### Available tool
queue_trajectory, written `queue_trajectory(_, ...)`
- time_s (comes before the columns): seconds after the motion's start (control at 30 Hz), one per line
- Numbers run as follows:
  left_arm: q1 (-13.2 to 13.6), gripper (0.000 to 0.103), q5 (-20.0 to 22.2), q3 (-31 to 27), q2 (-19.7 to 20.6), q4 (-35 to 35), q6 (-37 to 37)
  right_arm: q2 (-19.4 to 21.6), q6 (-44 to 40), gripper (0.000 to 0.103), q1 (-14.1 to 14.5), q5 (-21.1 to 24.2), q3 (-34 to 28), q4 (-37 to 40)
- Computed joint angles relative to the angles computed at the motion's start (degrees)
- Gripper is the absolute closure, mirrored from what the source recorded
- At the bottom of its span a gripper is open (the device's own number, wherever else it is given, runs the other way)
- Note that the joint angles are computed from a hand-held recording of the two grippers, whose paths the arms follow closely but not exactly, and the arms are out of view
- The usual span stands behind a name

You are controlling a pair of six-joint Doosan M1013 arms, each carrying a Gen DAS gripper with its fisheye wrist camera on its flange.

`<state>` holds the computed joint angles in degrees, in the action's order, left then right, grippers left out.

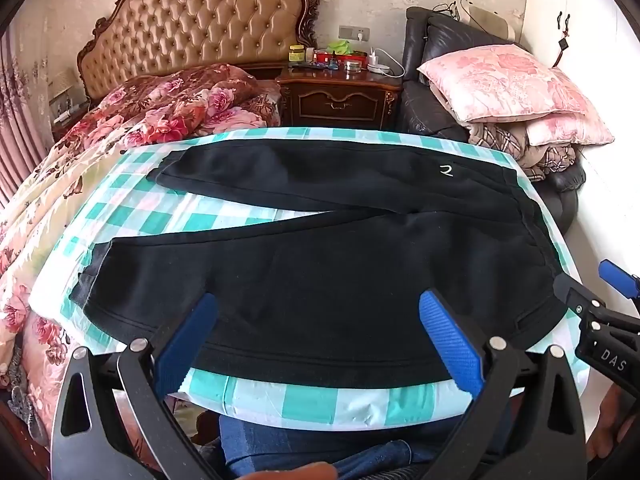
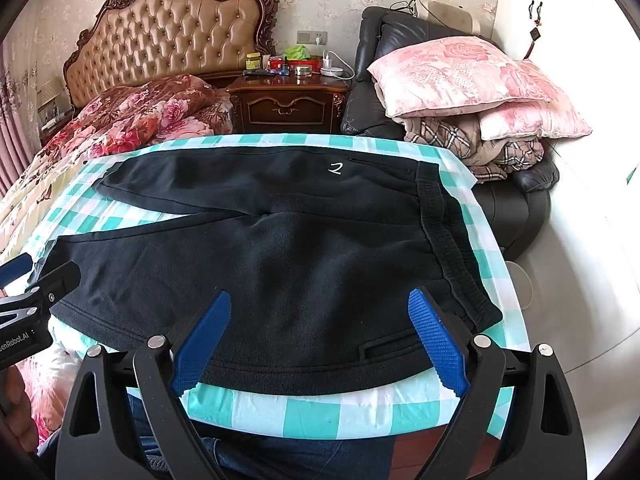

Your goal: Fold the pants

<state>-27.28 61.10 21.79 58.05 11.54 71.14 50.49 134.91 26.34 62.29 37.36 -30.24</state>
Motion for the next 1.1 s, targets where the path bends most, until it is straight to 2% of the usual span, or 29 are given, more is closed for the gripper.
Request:
queue_trajectory(0.47, -0.71, 0.002, 2.98, -1.51, 0.84, 8.54, -4.32, 0.07, 0.06, 0.016, 0.06, 0.06, -0.12, -0.08)
queue_trajectory(1.1, -0.51, 0.002, 3.57, -1.55, 0.76, 8.85, -4.97, 0.07, 0.02, 0.016, 0.04, -0.01, -0.09, -0.1)
